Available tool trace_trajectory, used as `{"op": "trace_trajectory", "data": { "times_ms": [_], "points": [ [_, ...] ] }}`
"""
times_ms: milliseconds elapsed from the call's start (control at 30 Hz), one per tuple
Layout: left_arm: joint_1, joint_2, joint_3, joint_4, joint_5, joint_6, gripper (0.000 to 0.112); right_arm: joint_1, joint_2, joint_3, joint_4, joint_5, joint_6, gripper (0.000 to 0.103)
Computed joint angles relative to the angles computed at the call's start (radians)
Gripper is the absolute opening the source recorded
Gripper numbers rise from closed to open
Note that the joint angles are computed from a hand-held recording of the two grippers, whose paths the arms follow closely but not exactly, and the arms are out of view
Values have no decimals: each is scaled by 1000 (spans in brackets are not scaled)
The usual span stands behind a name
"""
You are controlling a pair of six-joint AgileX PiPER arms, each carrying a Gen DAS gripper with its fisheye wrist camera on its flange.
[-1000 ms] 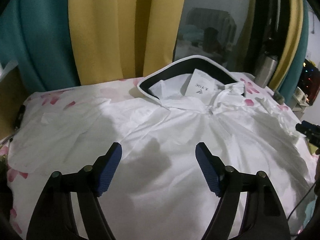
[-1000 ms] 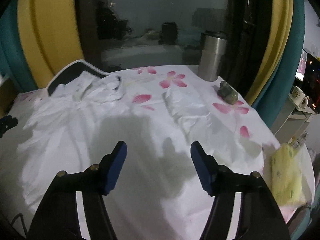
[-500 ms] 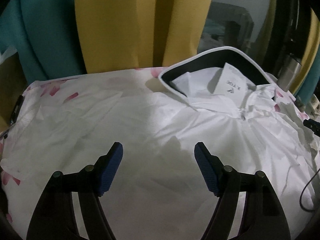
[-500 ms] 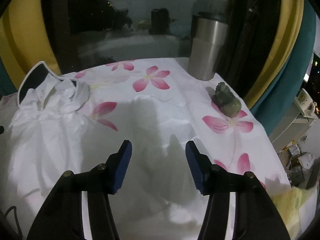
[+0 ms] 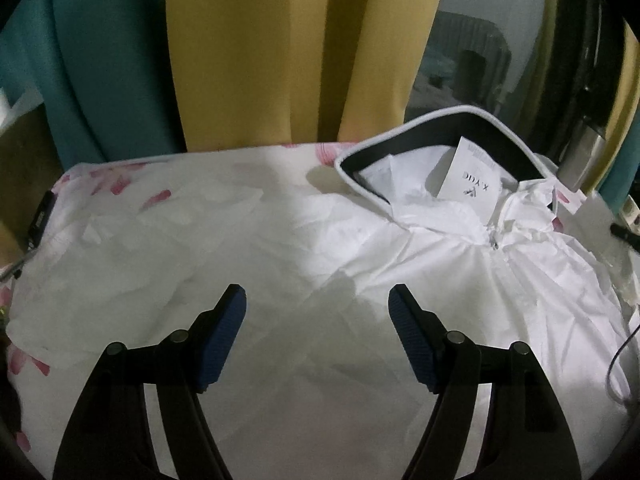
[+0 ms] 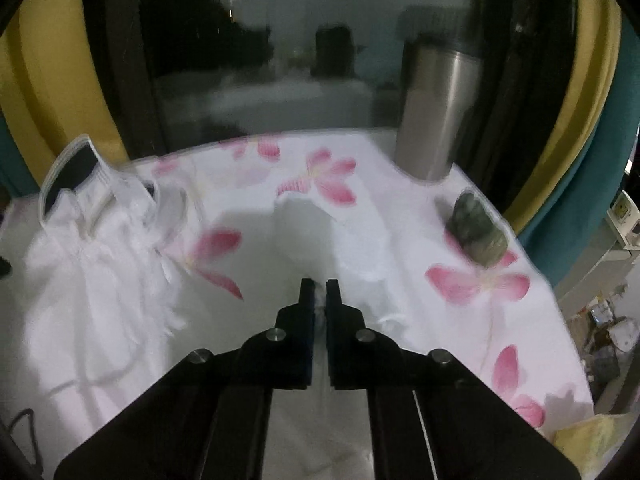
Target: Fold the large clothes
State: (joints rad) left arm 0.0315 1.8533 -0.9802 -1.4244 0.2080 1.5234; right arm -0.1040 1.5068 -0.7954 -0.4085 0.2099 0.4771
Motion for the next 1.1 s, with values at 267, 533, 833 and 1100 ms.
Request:
{"op": "trace_trajectory", "data": {
  "times_ms": [267, 533, 833, 1100],
  "points": [
    [94, -95, 81, -142, 93, 180, 71, 90, -197, -37, 0, 70, 15, 5],
    [223, -174, 144, -138, 232, 225, 71, 288, -302, -86, -264, 191, 312, 5],
    [384, -229, 171, -117, 342, 276, 71, 522, -238, -198, -459, 291, 507, 5],
    [501, -221, 167, -63, 420, 277, 71, 641, -67, -302, -484, 266, 585, 5]
  ]
}}
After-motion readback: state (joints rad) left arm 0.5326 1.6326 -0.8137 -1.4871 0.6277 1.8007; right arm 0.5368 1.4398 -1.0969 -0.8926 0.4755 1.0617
